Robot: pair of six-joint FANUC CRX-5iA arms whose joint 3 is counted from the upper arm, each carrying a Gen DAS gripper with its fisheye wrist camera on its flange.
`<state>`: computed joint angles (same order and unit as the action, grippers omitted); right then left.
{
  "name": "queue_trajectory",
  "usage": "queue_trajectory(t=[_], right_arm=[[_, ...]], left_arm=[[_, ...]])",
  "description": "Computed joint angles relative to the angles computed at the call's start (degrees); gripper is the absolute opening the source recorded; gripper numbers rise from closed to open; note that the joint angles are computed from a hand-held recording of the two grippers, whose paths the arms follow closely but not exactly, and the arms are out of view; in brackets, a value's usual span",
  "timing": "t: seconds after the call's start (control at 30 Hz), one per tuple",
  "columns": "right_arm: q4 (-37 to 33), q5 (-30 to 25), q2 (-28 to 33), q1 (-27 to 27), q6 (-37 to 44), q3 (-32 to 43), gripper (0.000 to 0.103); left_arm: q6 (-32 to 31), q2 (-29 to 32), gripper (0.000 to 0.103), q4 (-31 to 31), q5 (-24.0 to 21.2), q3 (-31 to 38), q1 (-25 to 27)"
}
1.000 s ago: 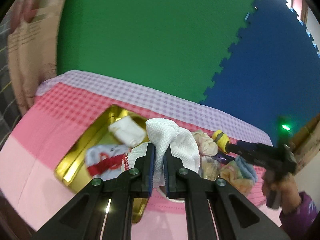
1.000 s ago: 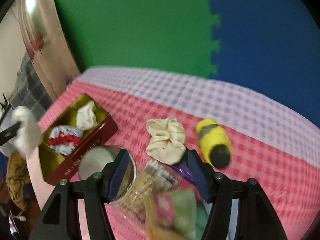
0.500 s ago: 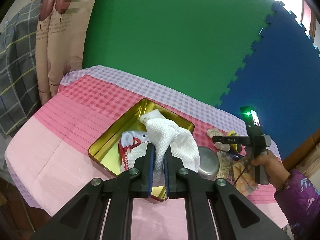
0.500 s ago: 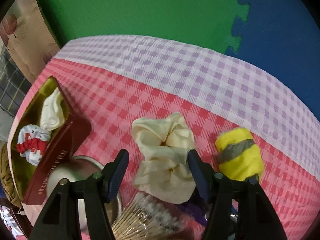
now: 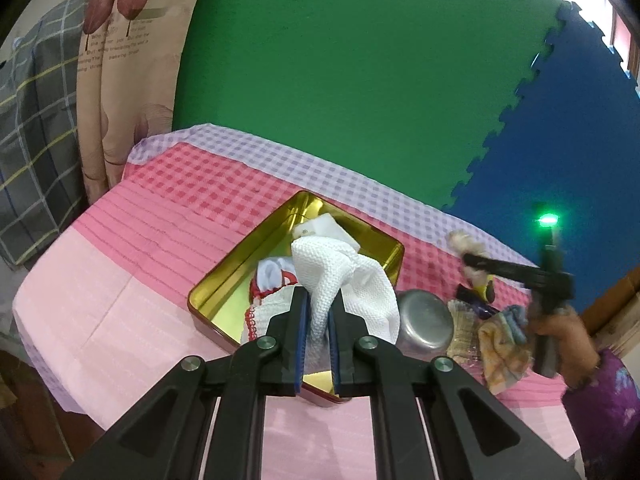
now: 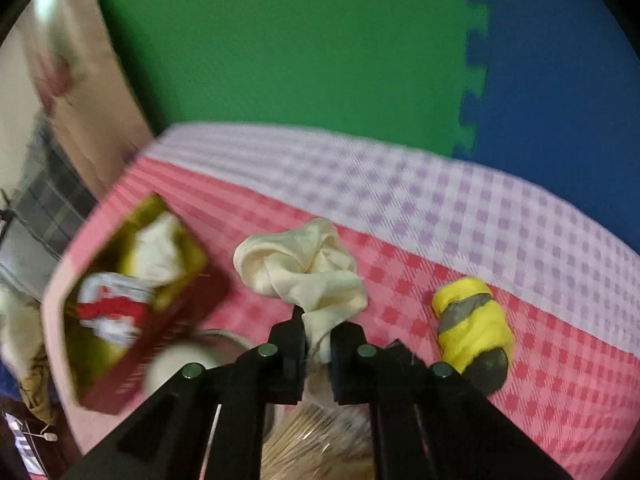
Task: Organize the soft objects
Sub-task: 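Grasp the white sock with the left tool while the right tool grasps the cream scrunchie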
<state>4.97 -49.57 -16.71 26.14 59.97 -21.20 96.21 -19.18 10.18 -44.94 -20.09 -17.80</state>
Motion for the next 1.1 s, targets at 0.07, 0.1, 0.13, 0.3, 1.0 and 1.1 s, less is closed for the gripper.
queue_trajectory(t=[0.07,0.1,0.13,0.3,1.0,1.1], right_arm=[[0.7,1.4,-5.5,2.1,-2.8,-3.0,0.008],[1.7,1.9,-8.7,3.7,-5.0,-4.9,0.008],[2.4,2.1,-10.9,5.0,-6.6,-6.2,0.008],[9.7,-0.2,-23.1,14.5,-20.2,-14.2,0.008],[22.2,-12.1,-36.8,34.9,-42.0,-22.9,0.008],[21.7,-11.5,-36.5,34.2,-41.3,-22.6,0.008]], left_arm=[[-0.1,1.1,0.008,-1.2,-0.5,1.1,-0.2],[-0.7,1.6,0.008,-1.0,-0.6,1.4,0.0],[-1.4,2.5,0.008,-1.1,-0.5,1.9,0.1],[-2.9,8.2,0.009,-4.5,-0.9,6.4,-0.3],[-0.2,27.1,0.016,-14.0,-3.1,21.1,-2.5],[1.5,26.8,0.060,-17.2,-2.4,21.4,-3.8]])
